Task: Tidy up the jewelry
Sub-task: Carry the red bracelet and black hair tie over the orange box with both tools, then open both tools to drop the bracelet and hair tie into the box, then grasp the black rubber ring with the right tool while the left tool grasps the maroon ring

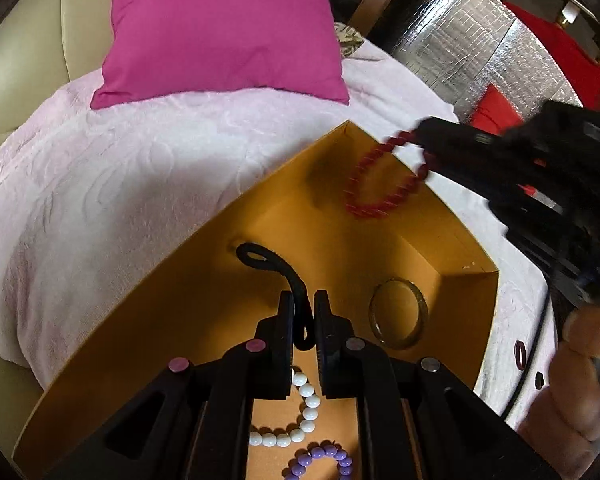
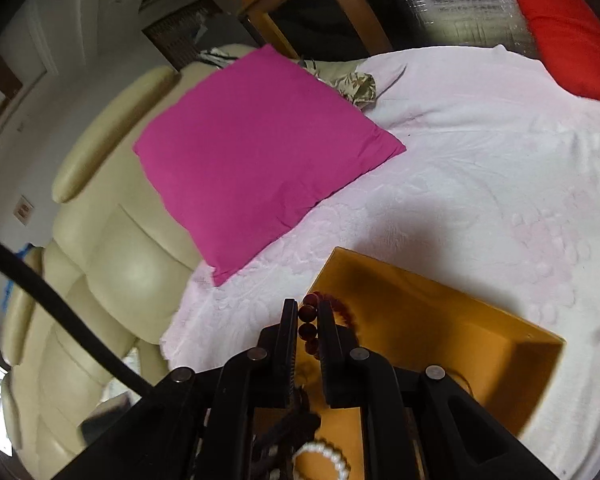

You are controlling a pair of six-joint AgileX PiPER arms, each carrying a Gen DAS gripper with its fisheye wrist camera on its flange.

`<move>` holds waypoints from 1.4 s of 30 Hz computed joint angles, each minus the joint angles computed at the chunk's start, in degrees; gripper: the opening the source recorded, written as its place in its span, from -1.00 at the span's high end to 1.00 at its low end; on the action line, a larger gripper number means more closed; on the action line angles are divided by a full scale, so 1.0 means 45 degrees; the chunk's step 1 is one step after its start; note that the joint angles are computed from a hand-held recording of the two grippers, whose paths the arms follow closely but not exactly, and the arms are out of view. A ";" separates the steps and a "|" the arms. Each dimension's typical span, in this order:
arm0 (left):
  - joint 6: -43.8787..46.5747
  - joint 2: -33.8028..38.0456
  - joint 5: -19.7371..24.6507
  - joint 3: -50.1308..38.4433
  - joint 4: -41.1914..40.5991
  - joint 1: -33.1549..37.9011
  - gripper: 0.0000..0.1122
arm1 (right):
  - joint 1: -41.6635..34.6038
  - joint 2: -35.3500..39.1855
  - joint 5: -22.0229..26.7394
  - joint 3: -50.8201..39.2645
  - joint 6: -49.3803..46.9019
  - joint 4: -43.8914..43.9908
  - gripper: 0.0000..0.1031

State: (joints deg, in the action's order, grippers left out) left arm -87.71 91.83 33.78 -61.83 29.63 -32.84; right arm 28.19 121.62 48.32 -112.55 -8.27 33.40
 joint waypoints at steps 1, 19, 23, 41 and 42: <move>0.0250 -0.0031 -0.0160 0.0149 -0.0317 0.0124 0.82 | 0.0031 0.0287 0.0136 -0.0353 0.0189 -0.0160 0.79; 0.0340 0.0492 0.1011 -0.0826 -0.0588 -0.0028 0.18 | -0.0738 -0.0337 0.1165 0.0488 0.1213 -0.1445 0.53; -0.0738 0.0757 0.2540 -0.1851 0.1563 -0.1175 0.07 | -0.1639 -0.2435 0.0627 0.2680 0.0239 -0.1601 0.53; 0.0846 0.5688 0.7572 -1.0087 0.5935 -0.5325 -0.35 | -1.3437 -0.7819 0.1118 0.7580 -0.6109 0.2651 -0.25; 0.1331 0.6237 0.7715 -1.0936 0.5734 -0.5351 -0.35 | -1.4022 -0.7626 0.1198 0.7732 -0.6424 0.2974 -0.25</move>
